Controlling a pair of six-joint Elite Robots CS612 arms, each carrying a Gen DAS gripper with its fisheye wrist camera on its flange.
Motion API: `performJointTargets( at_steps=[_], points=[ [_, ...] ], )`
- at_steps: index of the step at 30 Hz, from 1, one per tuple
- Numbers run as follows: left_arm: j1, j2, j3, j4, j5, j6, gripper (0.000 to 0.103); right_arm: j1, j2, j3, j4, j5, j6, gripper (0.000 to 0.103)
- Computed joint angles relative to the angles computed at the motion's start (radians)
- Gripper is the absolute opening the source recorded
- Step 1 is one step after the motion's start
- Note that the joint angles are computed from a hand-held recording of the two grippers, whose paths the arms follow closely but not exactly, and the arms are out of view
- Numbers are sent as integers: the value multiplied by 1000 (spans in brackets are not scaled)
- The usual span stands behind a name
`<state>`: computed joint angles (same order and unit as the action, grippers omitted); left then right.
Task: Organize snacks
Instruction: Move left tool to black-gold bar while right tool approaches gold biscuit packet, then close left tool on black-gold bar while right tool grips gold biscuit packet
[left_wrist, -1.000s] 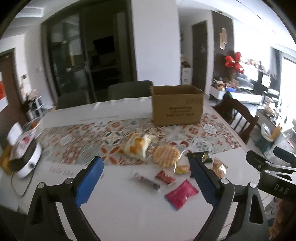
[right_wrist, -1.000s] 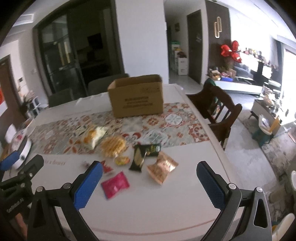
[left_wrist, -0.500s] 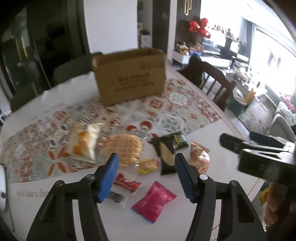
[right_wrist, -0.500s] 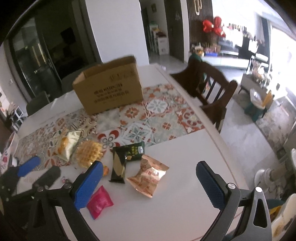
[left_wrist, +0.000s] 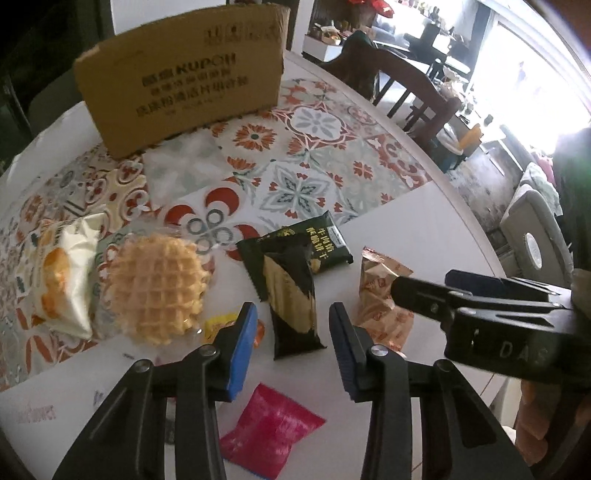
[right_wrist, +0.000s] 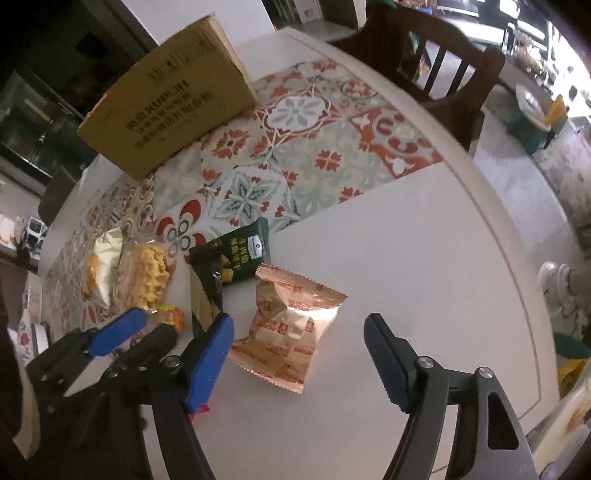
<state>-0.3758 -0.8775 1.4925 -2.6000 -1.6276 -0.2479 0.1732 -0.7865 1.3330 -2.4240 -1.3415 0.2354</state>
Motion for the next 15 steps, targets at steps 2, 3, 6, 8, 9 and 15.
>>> performJointTargets(
  at_steps=[2, 3, 6, 8, 9, 15],
  points=[
    [3, 12, -12, 8, -24, 5, 40, -2, 8, -11, 15, 15, 9, 74],
    [4, 16, -18, 16, -30, 6, 40, -2, 12, -17, 25, 18, 14, 74],
    [5, 32, -35, 33, -41, 4, 40, -5, 21, -29, 39, 27, 36, 74],
    [5, 40, -45, 43, -40, -1, 40, -4, 29, -41, 55, 24, 41, 74],
    [4, 43, -49, 48, -39, -8, 40, -3, 34, -49, 69, 23, 43, 74],
    [0, 57, -66, 68, -23, -23, 36, -2, 53, -77, 113, 27, 53, 72]
  ],
)
